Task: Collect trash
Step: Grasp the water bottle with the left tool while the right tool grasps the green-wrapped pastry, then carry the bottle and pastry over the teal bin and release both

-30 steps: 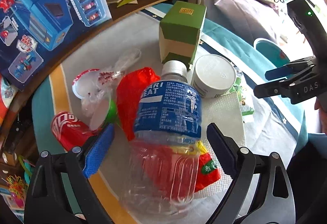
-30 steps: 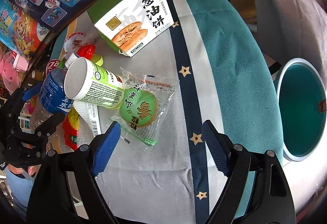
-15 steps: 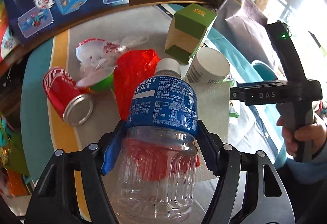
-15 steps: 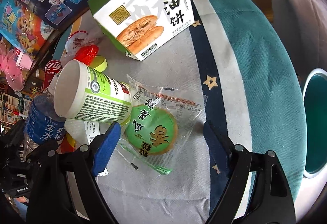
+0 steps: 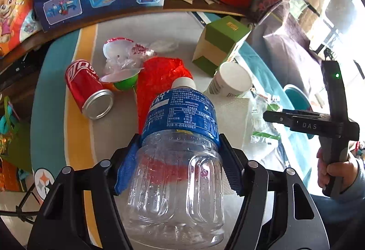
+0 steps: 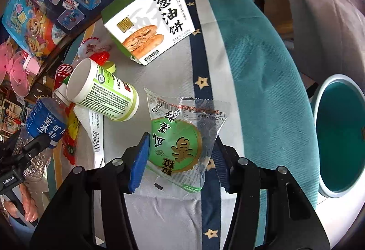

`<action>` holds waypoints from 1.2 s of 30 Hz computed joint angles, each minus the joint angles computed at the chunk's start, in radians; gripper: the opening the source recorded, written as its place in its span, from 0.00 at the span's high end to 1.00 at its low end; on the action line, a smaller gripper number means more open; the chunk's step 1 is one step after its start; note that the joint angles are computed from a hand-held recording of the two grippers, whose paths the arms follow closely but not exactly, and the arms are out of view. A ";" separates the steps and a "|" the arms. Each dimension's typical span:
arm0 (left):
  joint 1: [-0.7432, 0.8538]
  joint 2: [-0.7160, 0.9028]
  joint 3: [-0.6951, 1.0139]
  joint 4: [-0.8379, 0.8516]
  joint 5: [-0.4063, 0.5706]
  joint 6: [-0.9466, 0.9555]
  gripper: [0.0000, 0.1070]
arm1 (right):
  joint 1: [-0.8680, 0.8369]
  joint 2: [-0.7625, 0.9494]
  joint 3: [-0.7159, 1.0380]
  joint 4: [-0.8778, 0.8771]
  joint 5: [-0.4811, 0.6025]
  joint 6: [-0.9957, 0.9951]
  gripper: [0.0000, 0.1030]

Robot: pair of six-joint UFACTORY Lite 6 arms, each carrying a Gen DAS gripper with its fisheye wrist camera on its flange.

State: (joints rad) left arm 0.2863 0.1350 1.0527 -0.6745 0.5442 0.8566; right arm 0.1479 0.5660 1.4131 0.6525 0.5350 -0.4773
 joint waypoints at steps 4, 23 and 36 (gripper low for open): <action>-0.030 -0.092 -0.042 0.020 -0.011 -0.046 0.37 | -0.058 -0.076 -0.077 0.063 -0.001 -0.077 0.51; -0.637 0.044 0.221 0.385 -0.080 -0.631 0.37 | -0.619 -0.310 -0.190 0.268 0.209 -0.416 0.51; -0.939 0.767 1.075 0.561 0.168 -0.845 0.37 | -0.963 -0.028 0.044 0.231 0.322 -0.442 0.51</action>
State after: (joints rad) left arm -0.6528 0.9022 2.1278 -0.1140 0.7120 0.0116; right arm -0.8148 0.5383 1.4574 0.8832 0.8575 -0.9198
